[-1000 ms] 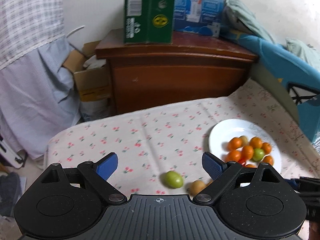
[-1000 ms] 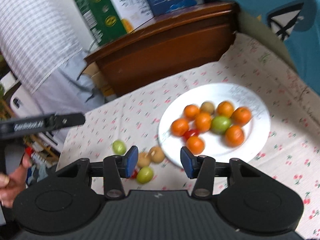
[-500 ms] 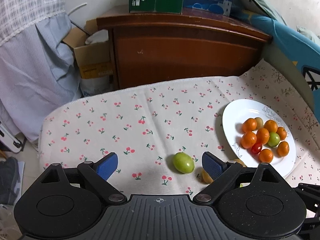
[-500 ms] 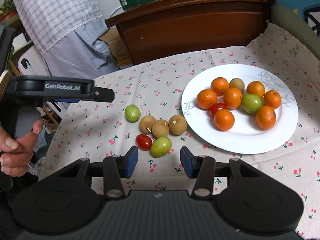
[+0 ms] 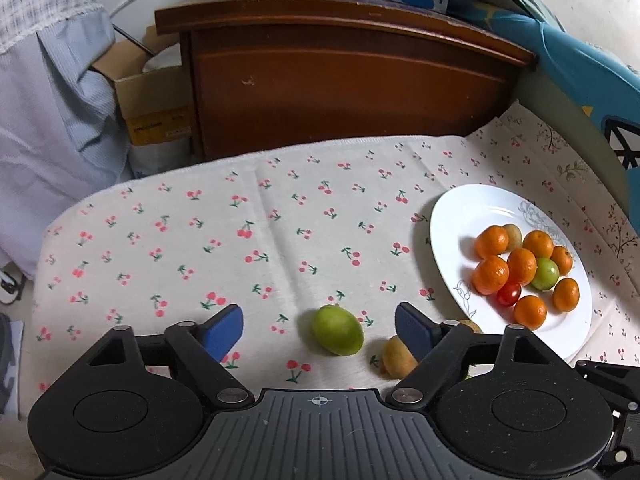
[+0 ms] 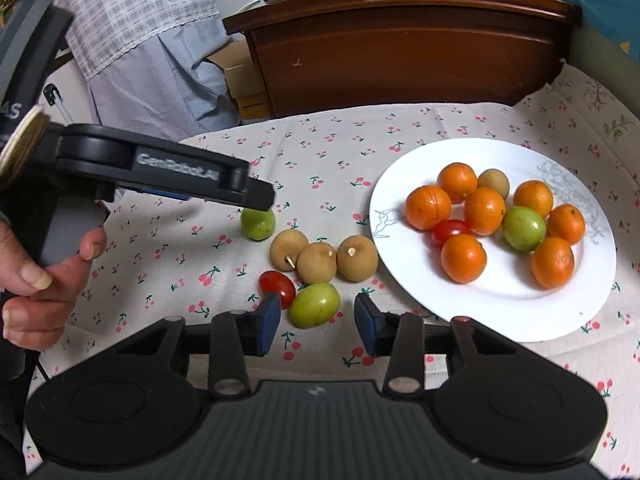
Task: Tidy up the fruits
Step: 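Close the left tool on a green fruit while the right tool grasps another green fruit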
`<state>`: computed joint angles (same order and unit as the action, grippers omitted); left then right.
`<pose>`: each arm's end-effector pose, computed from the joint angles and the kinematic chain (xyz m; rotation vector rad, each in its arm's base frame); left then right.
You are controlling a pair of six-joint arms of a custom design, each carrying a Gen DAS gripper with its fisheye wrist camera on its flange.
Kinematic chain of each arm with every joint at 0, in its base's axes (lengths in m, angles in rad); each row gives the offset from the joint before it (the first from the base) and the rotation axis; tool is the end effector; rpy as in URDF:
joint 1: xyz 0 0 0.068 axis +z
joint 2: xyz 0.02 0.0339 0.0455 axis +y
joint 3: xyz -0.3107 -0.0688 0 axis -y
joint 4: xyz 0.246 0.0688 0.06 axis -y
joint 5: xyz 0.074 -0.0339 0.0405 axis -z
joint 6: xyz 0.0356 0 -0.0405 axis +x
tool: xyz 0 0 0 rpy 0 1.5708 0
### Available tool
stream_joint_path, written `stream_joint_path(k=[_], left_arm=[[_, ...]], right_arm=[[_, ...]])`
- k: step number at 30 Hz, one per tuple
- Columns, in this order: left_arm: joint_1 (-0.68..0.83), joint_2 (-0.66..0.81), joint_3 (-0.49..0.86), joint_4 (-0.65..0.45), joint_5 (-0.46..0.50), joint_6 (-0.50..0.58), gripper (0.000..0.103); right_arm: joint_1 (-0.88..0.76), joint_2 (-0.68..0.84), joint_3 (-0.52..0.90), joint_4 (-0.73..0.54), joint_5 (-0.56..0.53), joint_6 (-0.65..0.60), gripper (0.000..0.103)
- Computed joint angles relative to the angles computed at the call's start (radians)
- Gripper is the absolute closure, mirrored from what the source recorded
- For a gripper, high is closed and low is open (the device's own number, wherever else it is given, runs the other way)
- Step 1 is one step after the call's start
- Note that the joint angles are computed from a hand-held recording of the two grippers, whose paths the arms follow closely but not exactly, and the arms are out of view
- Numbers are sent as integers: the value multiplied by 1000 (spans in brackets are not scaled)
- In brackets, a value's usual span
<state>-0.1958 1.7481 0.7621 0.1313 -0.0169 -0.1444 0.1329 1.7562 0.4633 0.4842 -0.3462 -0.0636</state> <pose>0.3263 -0.0641 0.1647 0.0548 2.4292 -0.1337 0.2726 0.0486 0.1210 -0.3954 2.3290 0.4445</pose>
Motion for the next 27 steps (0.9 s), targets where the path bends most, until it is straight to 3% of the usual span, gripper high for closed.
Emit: stream_joint_path(k=[5, 9, 18, 27], left_arm=[[5, 39, 10, 21, 21, 2, 37], [8, 68, 17, 28, 42, 11, 55], [10, 85, -3, 79, 68, 33, 73], [15, 59, -31, 108, 71, 27, 73]], right_arm=[[3, 30, 14, 6, 0, 10, 66], [6, 44, 11, 30, 3, 12, 73], [-8, 33, 9, 7, -22, 29, 74], [-4, 12, 5, -15, -16, 46, 74]])
